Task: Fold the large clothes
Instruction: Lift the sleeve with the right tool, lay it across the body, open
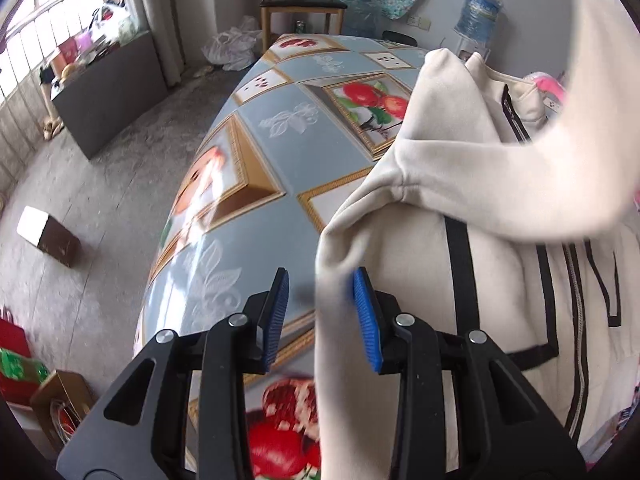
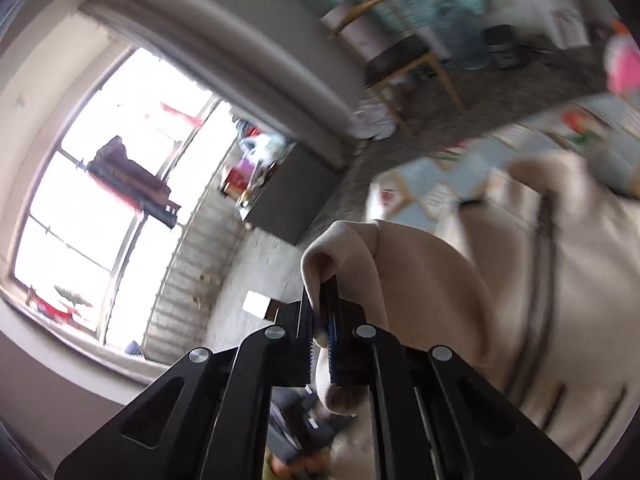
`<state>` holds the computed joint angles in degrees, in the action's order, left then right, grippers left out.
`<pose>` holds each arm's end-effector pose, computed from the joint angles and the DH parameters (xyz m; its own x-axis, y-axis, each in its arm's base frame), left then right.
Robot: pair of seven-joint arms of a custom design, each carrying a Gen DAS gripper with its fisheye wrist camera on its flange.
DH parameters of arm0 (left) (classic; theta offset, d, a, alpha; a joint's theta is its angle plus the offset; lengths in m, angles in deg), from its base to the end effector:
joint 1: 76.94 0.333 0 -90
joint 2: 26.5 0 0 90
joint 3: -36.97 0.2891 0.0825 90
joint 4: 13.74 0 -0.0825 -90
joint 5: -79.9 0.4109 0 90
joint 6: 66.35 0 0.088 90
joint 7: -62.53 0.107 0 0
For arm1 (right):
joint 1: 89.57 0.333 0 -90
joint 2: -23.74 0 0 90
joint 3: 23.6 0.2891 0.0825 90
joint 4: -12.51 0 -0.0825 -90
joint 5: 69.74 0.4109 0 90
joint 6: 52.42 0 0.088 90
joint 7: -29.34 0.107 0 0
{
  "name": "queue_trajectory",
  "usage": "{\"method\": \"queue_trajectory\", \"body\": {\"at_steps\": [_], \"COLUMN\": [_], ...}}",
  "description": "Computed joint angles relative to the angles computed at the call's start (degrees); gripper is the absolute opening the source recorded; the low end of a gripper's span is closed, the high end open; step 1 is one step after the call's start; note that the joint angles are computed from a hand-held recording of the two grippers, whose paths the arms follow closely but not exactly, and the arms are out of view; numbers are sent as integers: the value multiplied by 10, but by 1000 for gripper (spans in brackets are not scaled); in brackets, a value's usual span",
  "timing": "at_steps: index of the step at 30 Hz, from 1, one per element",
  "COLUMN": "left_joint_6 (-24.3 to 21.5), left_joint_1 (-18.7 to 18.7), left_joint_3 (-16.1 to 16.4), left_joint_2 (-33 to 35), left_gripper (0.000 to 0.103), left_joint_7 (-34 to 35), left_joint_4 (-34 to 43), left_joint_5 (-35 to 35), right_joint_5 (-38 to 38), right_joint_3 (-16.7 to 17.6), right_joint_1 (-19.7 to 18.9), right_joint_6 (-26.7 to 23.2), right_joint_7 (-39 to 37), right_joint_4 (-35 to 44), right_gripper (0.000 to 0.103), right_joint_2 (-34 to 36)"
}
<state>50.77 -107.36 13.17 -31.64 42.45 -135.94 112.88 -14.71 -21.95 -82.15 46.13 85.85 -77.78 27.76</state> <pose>0.3457 -0.4318 0.4127 0.6238 -0.7751 0.1004 -0.6370 -0.5786 -0.5094 0.5975 0.1717 0.6064 0.5758 -0.4589 -0.6767 -0.8172 -0.3468 -0.4602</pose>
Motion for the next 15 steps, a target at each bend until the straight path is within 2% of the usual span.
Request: {"method": "queue_trajectory", "body": {"at_steps": [3,6,8,10,13,15], "left_joint_6": [-7,-22,-29,-37,-33,-24], "left_joint_1": [-4,-4,-3,-1,3,6], "left_joint_3": [-5,-9,-11,-10,-6,-4], "left_joint_2": [-15,-28,-34,-33,-28,-27], "left_gripper": [33,32,32,32,32,32], "left_joint_7": [-22,-38,-40,-32,-15,-8], "left_joint_4": [-10,-16,-19,-18,-17,-19], "left_joint_5": [-7,-13,-18,-24,-28,-28], "right_joint_5": [-26,-31,-26,-28,-43,-43], "right_joint_3": [54,100,115,117,99,84], "right_joint_1": [58,98,108,108,94,69], "right_joint_6": [3,6,8,4,12,-1], "right_joint_7": [87,100,83,67,51,69], "right_joint_4": [150,270,277,260,219,229], "right_gripper": [6,6,6,6,6,6], "right_joint_2": [91,153,156,150,145,168]}}
